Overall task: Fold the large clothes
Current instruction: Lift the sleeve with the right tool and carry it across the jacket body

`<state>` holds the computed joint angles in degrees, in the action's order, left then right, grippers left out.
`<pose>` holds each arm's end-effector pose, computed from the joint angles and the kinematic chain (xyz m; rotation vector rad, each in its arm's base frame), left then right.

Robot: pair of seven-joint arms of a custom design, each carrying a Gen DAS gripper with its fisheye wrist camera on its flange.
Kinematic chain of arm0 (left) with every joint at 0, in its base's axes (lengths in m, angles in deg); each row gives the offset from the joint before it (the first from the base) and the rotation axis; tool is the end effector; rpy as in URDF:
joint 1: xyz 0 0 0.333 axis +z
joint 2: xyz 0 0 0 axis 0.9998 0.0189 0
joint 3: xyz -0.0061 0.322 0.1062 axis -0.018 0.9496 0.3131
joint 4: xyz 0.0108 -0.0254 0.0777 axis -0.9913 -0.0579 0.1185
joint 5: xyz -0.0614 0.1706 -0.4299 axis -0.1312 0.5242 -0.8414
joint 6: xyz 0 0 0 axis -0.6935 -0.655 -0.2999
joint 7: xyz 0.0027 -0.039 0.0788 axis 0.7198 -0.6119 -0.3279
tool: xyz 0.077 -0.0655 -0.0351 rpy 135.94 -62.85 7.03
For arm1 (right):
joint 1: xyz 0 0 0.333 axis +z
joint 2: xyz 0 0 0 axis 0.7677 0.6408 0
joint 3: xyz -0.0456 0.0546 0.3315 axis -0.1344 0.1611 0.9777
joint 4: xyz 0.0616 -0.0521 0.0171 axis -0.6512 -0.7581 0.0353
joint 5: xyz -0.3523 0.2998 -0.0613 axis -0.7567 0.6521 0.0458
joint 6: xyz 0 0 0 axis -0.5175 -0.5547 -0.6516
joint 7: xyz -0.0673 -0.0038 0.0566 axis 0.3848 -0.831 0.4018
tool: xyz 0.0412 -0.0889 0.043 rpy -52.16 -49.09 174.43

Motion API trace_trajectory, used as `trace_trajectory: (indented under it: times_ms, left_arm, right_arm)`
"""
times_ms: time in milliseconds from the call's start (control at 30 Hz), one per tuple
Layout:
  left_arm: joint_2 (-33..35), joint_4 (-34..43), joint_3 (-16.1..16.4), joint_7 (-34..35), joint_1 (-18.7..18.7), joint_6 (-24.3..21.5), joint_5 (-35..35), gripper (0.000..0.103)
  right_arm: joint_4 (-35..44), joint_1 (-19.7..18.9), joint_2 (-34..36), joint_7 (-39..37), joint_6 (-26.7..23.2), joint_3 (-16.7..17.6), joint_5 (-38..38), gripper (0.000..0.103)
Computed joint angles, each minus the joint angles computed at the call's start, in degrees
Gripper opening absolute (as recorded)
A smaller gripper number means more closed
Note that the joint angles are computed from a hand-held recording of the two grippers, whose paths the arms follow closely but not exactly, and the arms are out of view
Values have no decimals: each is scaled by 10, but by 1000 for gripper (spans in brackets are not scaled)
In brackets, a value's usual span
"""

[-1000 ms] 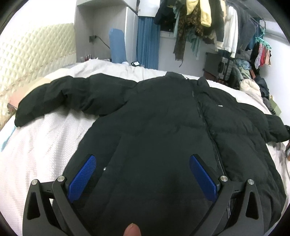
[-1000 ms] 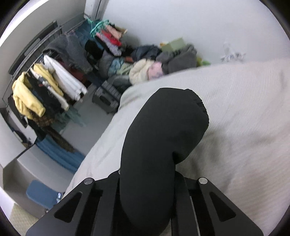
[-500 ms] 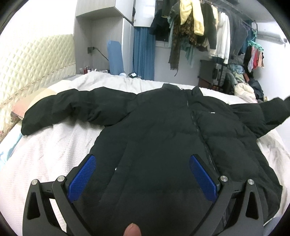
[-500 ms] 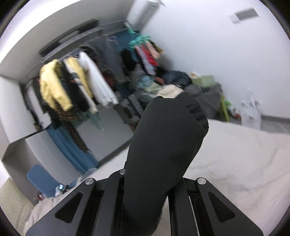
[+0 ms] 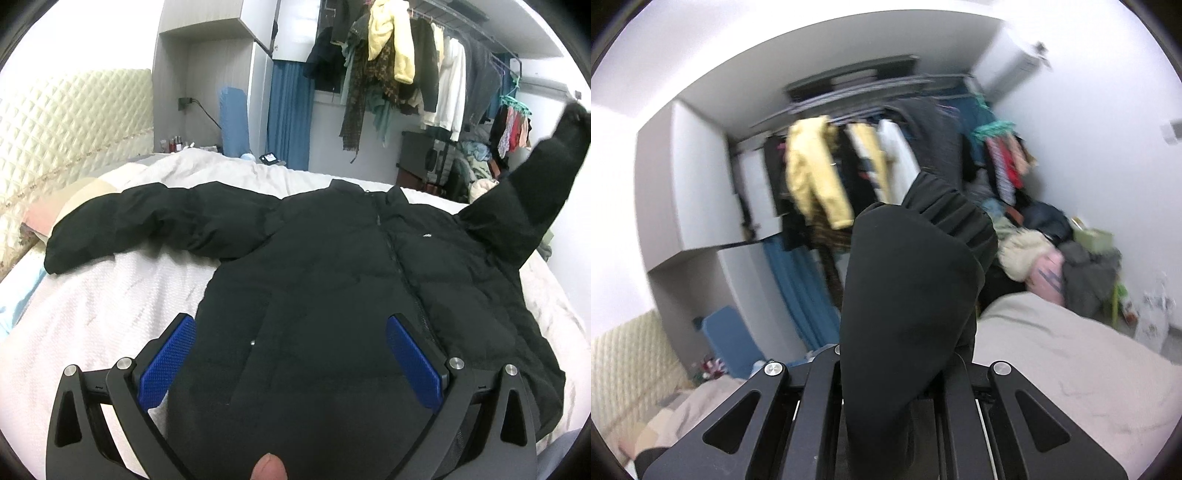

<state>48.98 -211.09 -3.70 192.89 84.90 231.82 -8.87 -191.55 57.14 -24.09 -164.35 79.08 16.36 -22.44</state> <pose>0.5334 0.0156 0.5418 -1.3362 2.1031 -1.1622 0.3681 0.2748 0.7900 -0.6604 1.7670 -1.3860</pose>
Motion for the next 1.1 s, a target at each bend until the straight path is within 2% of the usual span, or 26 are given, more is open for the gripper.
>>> trace_trajectory:
  times_ms: [167, 400, 567, 700, 900, 1100]
  left_arm:
    - [2, 4, 10, 26, -1, -1, -17, 103]
    - [18, 19, 15, 37, 13, -20, -30, 103]
    - [23, 22, 20, 101, 10, 0, -75, 103]
    - [27, 26, 21, 160, 7, 27, -123, 103]
    - [68, 61, 10, 94, 39, -14, -88, 103]
    - [87, 75, 1, 80, 56, -30, -84, 103]
  right_arm:
    - [126, 0, 135, -52, -21, 49, -53, 6]
    - [292, 53, 345, -111, -49, 84, -141, 6]
    - [379, 110, 462, -118, -29, 68, -182, 7]
    - [433, 145, 545, -106, 12, 45, -182, 8]
    - [517, 195, 662, -133, 57, 16, -146, 10]
    - [566, 225, 749, -175, 92, -9, -87, 10]
